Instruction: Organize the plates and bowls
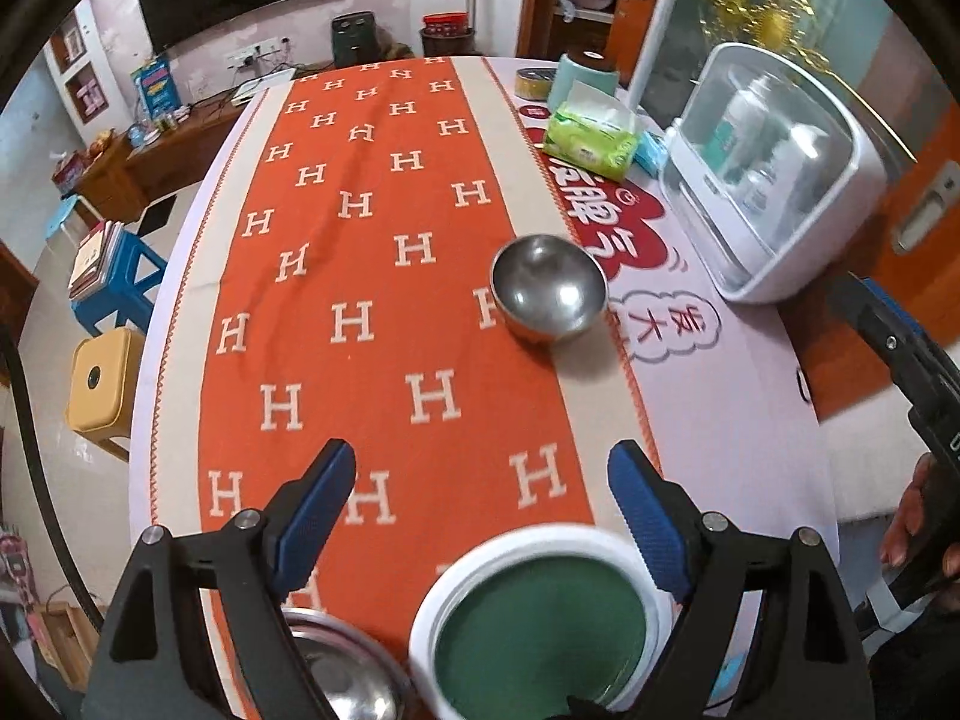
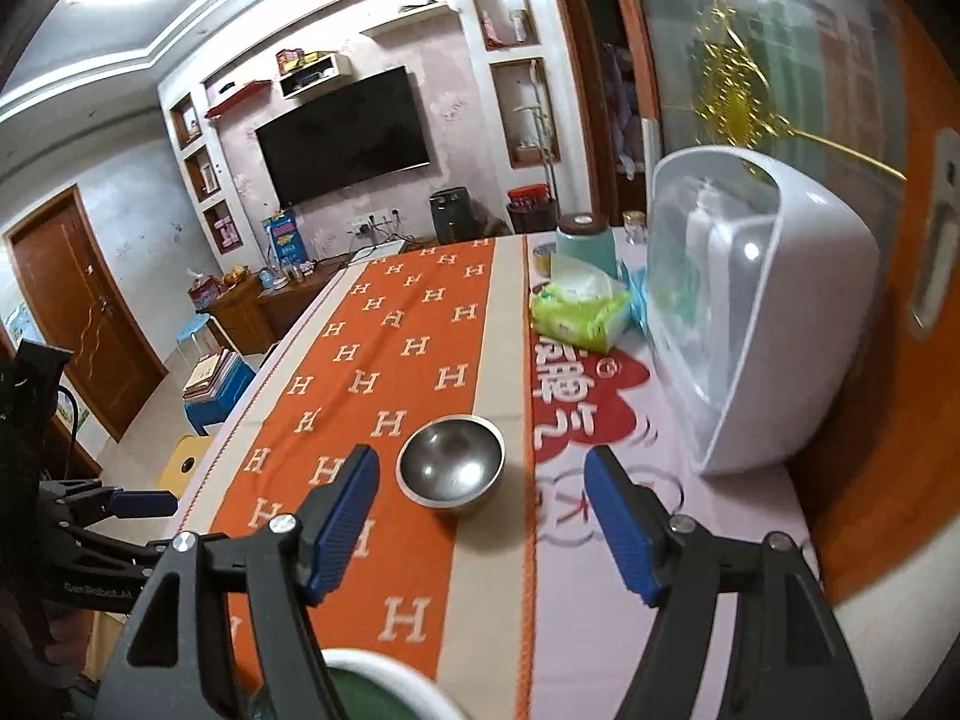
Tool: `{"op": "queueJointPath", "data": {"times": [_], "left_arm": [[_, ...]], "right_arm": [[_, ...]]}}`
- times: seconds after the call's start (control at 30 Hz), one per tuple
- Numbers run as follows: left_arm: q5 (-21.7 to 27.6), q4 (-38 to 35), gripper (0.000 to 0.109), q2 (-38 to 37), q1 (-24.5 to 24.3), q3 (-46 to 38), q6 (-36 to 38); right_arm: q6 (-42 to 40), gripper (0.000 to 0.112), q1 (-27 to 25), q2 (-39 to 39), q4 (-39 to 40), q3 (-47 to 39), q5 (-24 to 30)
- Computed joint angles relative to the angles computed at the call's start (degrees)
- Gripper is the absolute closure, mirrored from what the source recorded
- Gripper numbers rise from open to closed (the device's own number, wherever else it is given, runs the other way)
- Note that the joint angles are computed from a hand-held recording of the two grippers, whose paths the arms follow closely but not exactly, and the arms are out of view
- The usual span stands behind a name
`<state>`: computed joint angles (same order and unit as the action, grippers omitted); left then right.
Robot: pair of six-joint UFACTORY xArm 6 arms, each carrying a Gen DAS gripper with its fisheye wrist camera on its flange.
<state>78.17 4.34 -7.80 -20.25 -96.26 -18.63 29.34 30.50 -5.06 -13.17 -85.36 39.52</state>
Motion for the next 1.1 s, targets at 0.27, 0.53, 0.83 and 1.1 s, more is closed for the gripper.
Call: {"op": "queueJointPath", "data": {"times": [0.27, 0.53, 0.83, 1.1], "left_arm": [[-1.3, 1.9, 0.023, 10.4, -0.2, -9.3, -5.3], [-5.2, 3.6, 0.023, 17.1, 0.7, -12.3, -9.5], [-5.0, 1.9, 0.023, 23.8, 2.4, -13.7, -12.6], [-5.9, 0.0, 0.023, 26.8, 2.4, -12.8, -13.4]], "right_arm": [[-10.1, 0.041, -4.5, 7.3, 9.2, -3.5, -6.9], [-17.9, 0.041, -5.7, 14.5, 19.5, -6.1, -10.5], [-23.8, 0.041, -6.0, 20.5, 26.4, -8.0, -9.5], [-25.5, 0.041, -5.9, 22.7, 30.7, -7.0, -8.4]]}}
